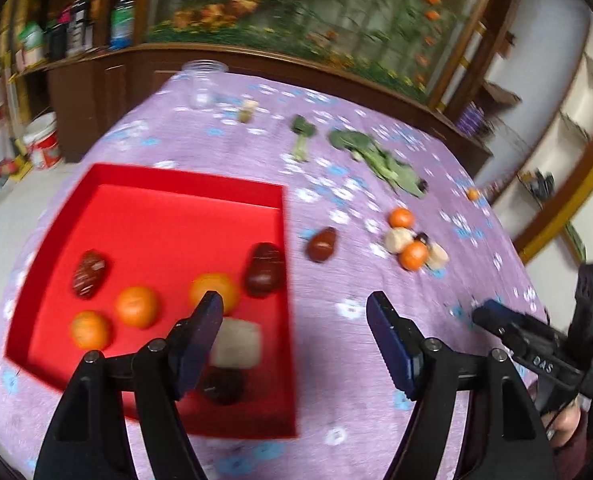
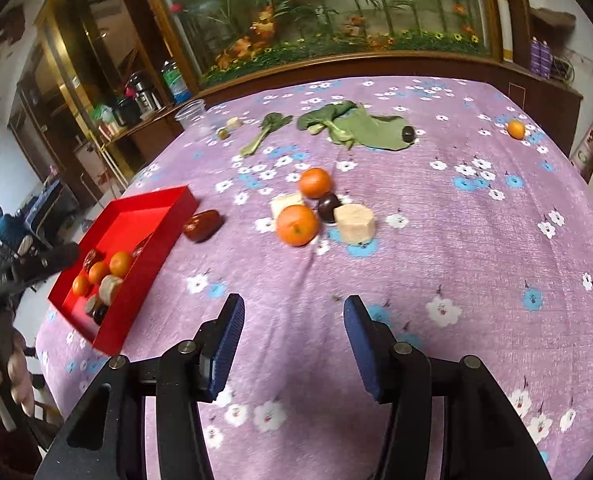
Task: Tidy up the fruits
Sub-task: 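Move both grippers back to the pile and grasp another red date with the left gripper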
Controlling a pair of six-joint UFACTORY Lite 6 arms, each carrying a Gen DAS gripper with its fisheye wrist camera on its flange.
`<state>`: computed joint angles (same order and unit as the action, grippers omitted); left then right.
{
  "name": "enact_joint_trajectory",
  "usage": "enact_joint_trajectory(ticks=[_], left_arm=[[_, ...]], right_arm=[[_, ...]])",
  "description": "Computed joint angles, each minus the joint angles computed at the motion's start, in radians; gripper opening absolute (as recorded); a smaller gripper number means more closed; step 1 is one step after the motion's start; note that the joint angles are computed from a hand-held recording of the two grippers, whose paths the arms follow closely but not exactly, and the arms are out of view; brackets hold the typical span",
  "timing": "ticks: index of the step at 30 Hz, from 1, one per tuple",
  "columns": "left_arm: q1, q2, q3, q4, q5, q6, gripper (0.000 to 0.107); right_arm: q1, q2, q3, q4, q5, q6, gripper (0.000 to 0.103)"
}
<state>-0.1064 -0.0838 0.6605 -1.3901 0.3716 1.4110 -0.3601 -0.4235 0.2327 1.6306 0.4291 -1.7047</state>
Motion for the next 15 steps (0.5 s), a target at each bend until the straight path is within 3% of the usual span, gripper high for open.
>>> enact_joint_trajectory(ticks=[6, 15], left_arm=[[-0.238, 0.148, 0.144, -0.08, -0.185, 0.101, 0.073], [-0.32, 0.466, 0.453, 0.465, -0.228, -0.402, 0.073]], right_arm=[[0.036, 0.15, 0.063, 0.16, 0.023, -0.175, 0.056], [0.085, 0.258, 0.136, 0.255, 0.039, -0.249, 0.056]])
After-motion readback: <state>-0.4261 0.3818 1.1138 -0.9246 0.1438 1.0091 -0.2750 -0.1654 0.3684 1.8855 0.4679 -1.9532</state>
